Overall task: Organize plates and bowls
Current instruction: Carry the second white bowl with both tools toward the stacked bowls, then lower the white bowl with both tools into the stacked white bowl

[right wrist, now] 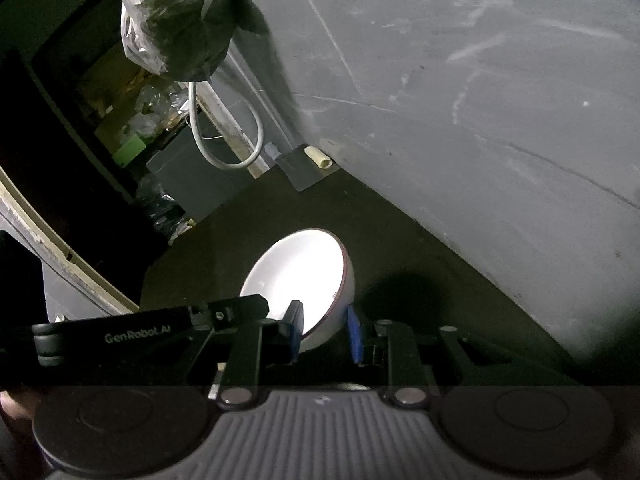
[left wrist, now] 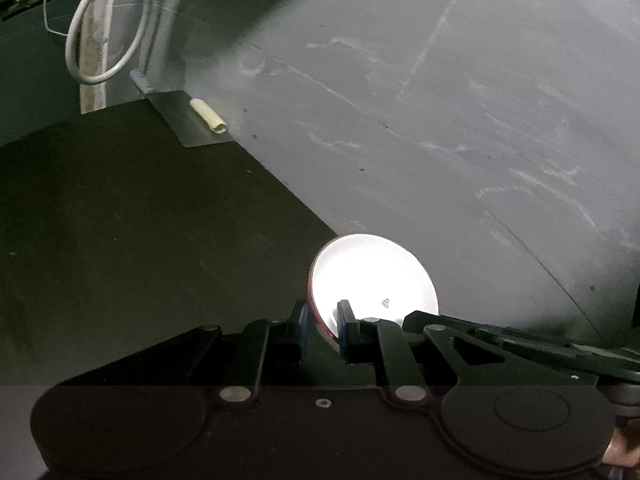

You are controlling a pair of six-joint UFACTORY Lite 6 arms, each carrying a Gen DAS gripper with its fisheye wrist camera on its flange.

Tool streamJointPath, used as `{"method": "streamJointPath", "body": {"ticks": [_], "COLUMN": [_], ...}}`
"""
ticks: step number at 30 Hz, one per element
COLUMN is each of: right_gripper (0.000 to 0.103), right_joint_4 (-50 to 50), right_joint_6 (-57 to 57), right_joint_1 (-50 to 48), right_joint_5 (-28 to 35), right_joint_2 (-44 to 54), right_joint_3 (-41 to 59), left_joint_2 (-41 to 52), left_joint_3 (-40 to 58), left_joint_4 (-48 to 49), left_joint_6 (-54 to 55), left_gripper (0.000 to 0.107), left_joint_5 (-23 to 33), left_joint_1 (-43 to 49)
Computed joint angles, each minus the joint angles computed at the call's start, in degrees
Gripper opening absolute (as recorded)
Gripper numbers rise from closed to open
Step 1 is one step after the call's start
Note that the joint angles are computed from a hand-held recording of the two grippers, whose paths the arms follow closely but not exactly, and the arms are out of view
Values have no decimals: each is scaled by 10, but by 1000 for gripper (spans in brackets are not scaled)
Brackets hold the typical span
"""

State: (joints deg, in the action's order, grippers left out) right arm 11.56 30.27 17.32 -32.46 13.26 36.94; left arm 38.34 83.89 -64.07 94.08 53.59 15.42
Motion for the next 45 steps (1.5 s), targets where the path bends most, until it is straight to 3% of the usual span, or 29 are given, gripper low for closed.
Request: {"method": "streamJointPath", "body": {"ticks": [17,45], "right_gripper": [27,27], "right_joint_4": [121,134], "right_joint_6": [-22,14], "right_joint_1": [91,128], "right_joint_5": [0,54], "right_joint_2": [-114,-125], "right_joint_3": [-137,-164], "left_joint_2": [-73,-115], "left_joint_3": [-120,-188], "left_joint_4": [55,142], "left_joint_6": [61,53], "left_gripper": [15,16], "left_joint_5": [21,-25], "left_joint_1": [44,45]}}
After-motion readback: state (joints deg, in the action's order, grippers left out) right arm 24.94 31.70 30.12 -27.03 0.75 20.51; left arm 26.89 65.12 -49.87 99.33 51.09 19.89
